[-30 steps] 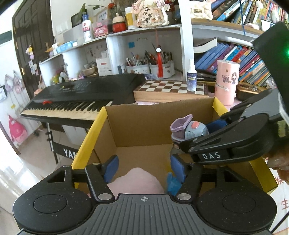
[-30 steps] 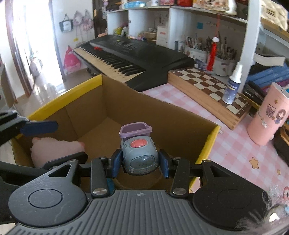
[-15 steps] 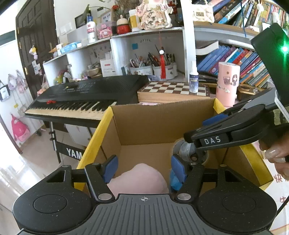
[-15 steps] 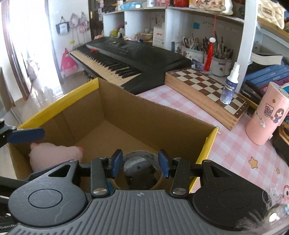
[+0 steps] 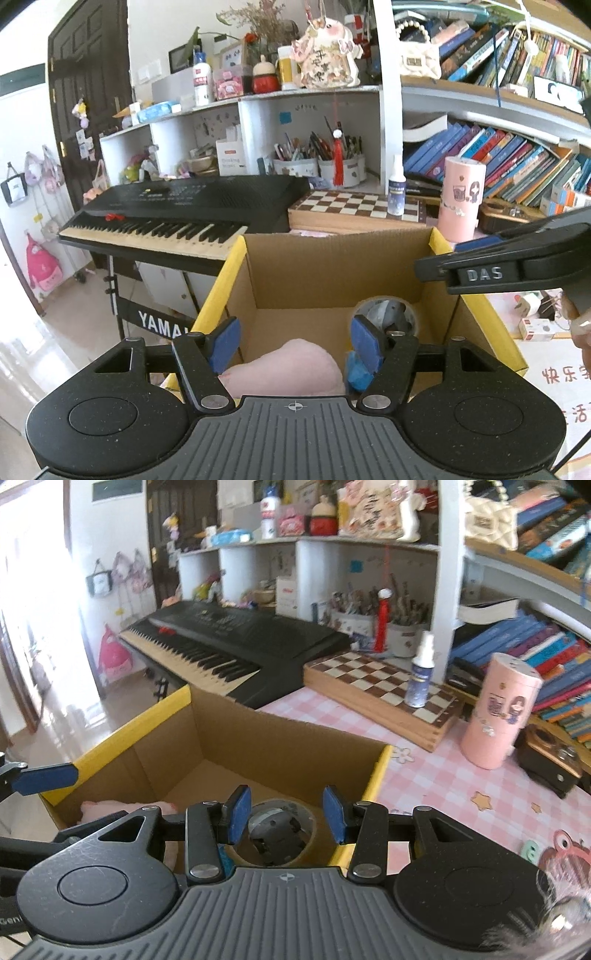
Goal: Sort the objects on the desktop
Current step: 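Lift both tools out of the box and move toward the small desk items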
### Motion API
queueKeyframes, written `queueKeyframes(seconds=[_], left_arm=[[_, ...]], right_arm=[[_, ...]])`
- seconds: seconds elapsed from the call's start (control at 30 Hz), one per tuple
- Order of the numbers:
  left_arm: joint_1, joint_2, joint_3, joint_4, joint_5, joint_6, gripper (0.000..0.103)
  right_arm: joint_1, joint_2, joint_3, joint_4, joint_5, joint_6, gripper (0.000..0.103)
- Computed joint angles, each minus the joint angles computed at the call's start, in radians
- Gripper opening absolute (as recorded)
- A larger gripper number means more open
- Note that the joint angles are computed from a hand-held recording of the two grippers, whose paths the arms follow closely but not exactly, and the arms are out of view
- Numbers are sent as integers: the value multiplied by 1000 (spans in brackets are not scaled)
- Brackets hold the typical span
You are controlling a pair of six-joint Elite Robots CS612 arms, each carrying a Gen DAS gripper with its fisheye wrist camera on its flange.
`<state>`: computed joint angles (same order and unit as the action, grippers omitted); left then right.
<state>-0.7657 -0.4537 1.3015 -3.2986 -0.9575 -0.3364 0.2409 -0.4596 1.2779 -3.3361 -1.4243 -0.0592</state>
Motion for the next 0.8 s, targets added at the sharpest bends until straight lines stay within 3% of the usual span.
queueKeyframes(seconds=[0.3,0.8], left_arm=[[-7,-20,56,-72,3,-7,72],[-19,-72,197,-159,-40,-28,73]], right_arm=[[12,-36,104,-124,-113,101,41],[57,-93,276,-203,-238,210,41]])
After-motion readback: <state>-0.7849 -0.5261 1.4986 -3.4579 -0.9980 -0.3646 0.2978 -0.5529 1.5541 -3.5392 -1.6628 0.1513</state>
